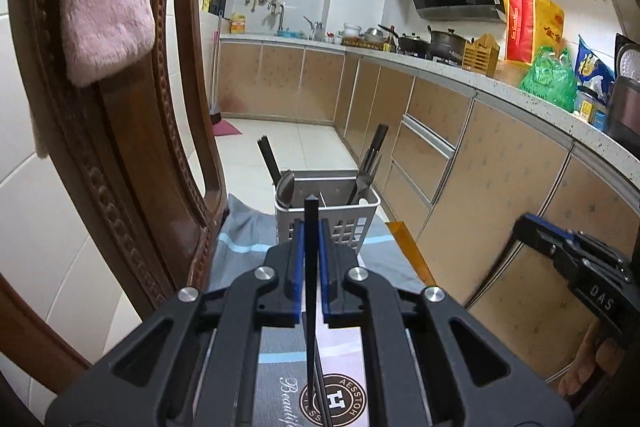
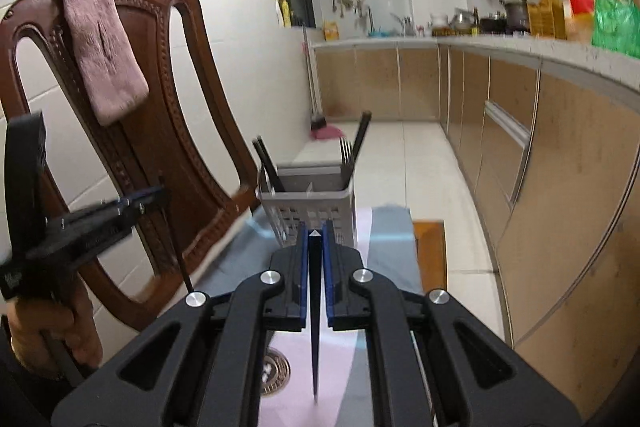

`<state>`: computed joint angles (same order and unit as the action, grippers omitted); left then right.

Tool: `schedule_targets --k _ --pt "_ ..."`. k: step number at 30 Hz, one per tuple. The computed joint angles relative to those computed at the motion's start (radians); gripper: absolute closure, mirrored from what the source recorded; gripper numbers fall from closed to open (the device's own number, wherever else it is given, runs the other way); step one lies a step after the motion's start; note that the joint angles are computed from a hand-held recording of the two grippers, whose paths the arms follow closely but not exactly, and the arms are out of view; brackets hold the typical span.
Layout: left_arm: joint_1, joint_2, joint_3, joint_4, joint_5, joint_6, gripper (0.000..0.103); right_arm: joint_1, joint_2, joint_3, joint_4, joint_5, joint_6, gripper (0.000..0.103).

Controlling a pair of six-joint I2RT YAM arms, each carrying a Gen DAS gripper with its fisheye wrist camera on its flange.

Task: Organize utensils
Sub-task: 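Carry both held chopsticks up over the basket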

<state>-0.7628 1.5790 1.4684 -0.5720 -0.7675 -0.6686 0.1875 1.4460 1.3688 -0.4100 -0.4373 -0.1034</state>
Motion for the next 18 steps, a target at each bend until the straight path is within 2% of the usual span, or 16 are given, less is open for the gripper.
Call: schedule_targets --k 2,12,15,18 --pt "-0.006 -0.008 -0.002 -0.005 -0.011 -0.002 0.096 0.013 0.011 -0.006 0.035 0.022 -0.001 0.096" --pt "-0.005 -0.03 -0.013 -0.019 -0.011 -0.014 0.096 0.014 0.054 0.022 0.018 0.016 0.02 0.096" --pt "-0.002 -0.044 -0.024 -0.008 -0.013 -0.018 0.096 0.027 0.087 0.103 -0.011 0.008 0.022 0.096" --pt "0.003 -0.061 -0.041 0.005 -0.013 -0.019 0.096 0.045 0.151 0.266 -0.048 0.001 0.045 0.096"
